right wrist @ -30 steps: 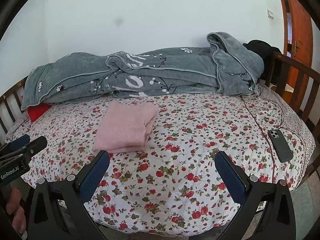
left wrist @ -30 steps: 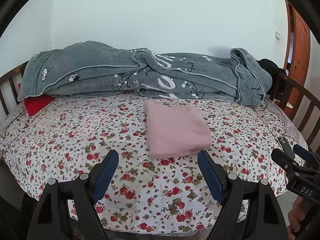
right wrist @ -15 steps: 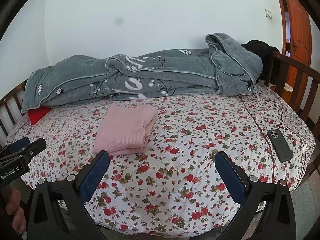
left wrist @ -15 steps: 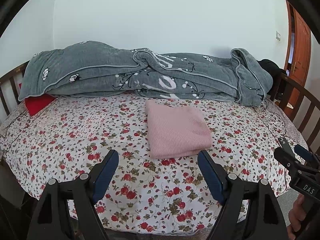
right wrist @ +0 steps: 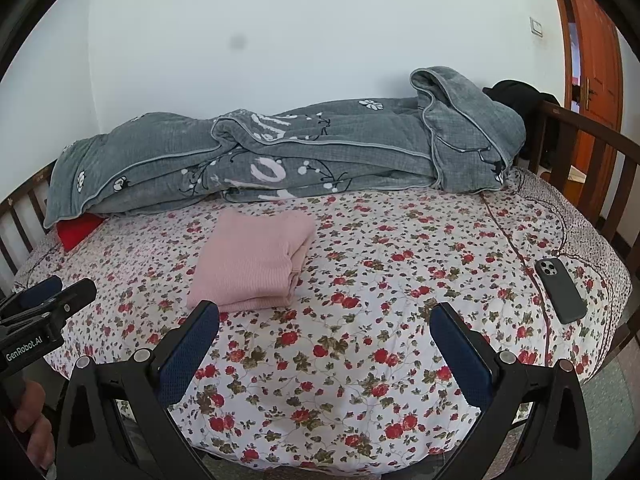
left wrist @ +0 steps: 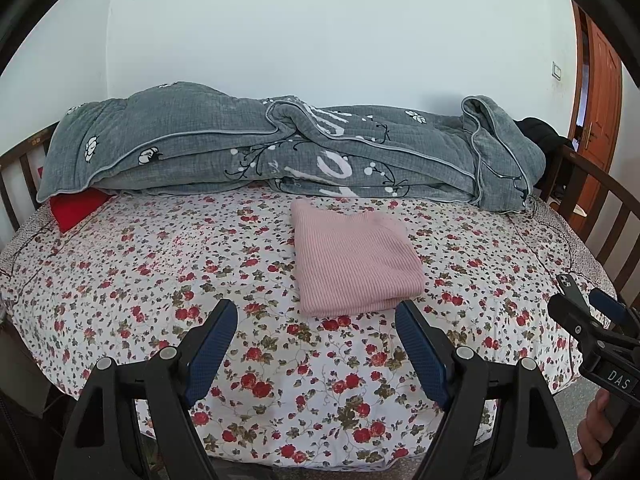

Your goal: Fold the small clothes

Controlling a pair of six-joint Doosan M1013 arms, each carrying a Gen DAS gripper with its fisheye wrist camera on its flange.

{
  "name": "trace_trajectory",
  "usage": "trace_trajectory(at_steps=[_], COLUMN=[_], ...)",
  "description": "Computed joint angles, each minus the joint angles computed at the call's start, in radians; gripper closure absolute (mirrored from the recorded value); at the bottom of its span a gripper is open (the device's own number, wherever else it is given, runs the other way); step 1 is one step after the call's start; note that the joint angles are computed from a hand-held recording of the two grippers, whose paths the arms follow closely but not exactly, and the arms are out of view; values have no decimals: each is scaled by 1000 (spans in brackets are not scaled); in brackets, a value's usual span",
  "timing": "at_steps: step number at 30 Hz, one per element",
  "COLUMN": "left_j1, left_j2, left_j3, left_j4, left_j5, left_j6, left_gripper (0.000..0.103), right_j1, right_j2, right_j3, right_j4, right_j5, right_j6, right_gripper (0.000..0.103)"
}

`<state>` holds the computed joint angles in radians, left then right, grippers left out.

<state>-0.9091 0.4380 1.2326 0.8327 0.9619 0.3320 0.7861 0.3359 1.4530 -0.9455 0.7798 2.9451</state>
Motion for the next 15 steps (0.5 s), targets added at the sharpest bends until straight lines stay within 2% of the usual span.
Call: trace_trajectory(at_steps=[15], left_j1=[0], left_j2=[-2], left_j3=[0], left_j4=[-2], left_j5=[1], left_j6=[1], left_gripper=[23], right_j1=[2], right_j2=[0], right_j3=[-5], right_j4=[-2], right_j5=[0], right_j6=[-2], right_gripper=[0])
